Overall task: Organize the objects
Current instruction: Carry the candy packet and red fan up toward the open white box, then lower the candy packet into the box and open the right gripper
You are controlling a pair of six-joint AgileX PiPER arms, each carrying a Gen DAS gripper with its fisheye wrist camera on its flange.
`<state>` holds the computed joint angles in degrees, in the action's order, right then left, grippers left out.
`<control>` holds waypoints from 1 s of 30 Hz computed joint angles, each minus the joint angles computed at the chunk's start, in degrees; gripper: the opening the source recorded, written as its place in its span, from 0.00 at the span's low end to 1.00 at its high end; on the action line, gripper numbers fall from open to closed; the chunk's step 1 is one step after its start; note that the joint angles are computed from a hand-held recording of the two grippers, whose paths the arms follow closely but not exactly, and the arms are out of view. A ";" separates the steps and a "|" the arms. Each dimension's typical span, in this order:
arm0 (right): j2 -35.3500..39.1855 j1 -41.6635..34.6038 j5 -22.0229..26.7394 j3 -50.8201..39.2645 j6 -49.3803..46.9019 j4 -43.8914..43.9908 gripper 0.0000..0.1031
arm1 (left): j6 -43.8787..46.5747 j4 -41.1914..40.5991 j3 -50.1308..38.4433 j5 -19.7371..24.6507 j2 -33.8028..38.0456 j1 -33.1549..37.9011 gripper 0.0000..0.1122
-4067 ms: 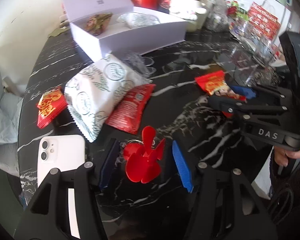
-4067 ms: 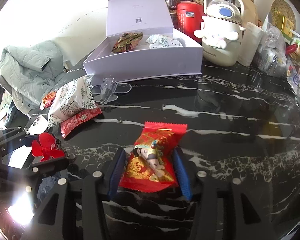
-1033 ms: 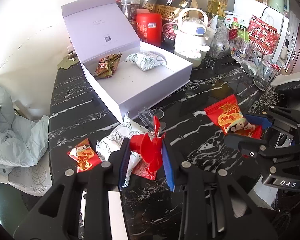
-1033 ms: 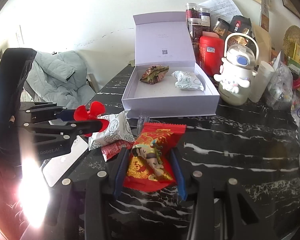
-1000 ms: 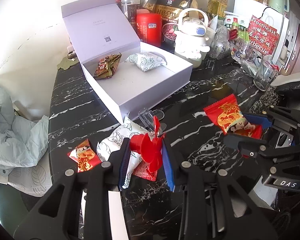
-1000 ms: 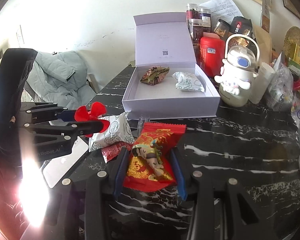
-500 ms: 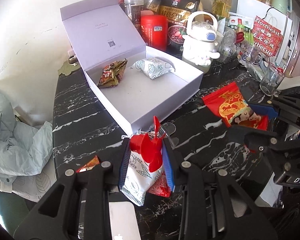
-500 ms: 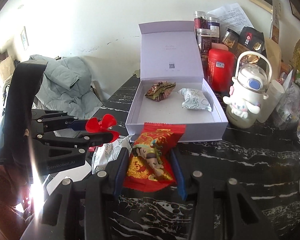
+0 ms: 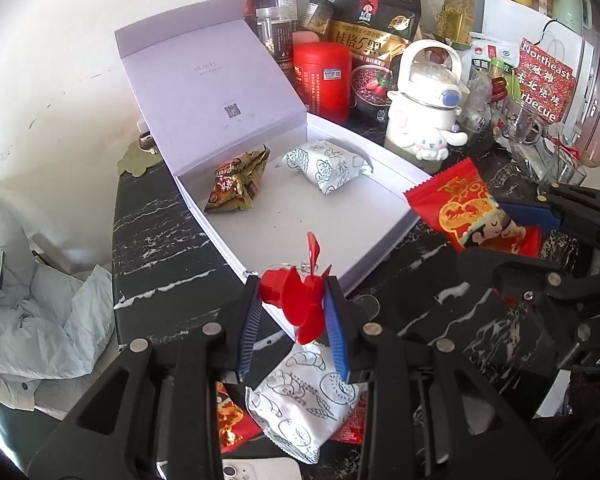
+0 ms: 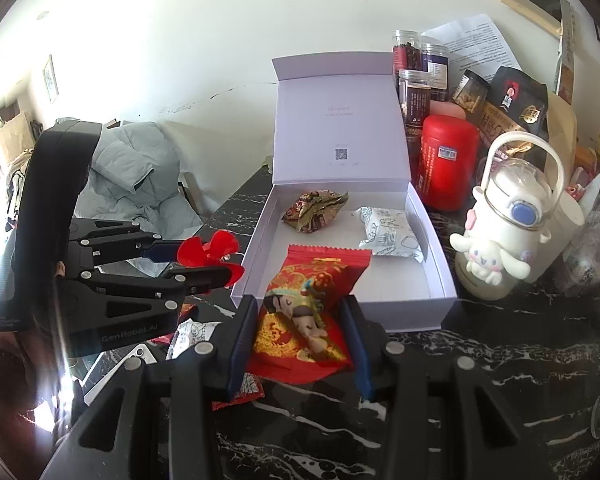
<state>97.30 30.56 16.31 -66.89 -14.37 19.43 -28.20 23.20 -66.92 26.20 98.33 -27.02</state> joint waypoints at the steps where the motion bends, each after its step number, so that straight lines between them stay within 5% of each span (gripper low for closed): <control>1: 0.61 -0.32 0.24 -0.85 -0.66 0.54 0.42 | 0.68 -0.44 -0.88 0.11 0.64 0.27 0.26; 24: 16.08 -5.05 9.24 -24.16 -8.41 4.84 0.42 | 12.06 -3.60 -22.98 5.03 16.60 4.76 0.26; 30: 20.95 -5.62 12.18 -32.81 -4.74 0.15 0.42 | 13.75 -3.39 -30.81 7.36 21.50 6.10 0.26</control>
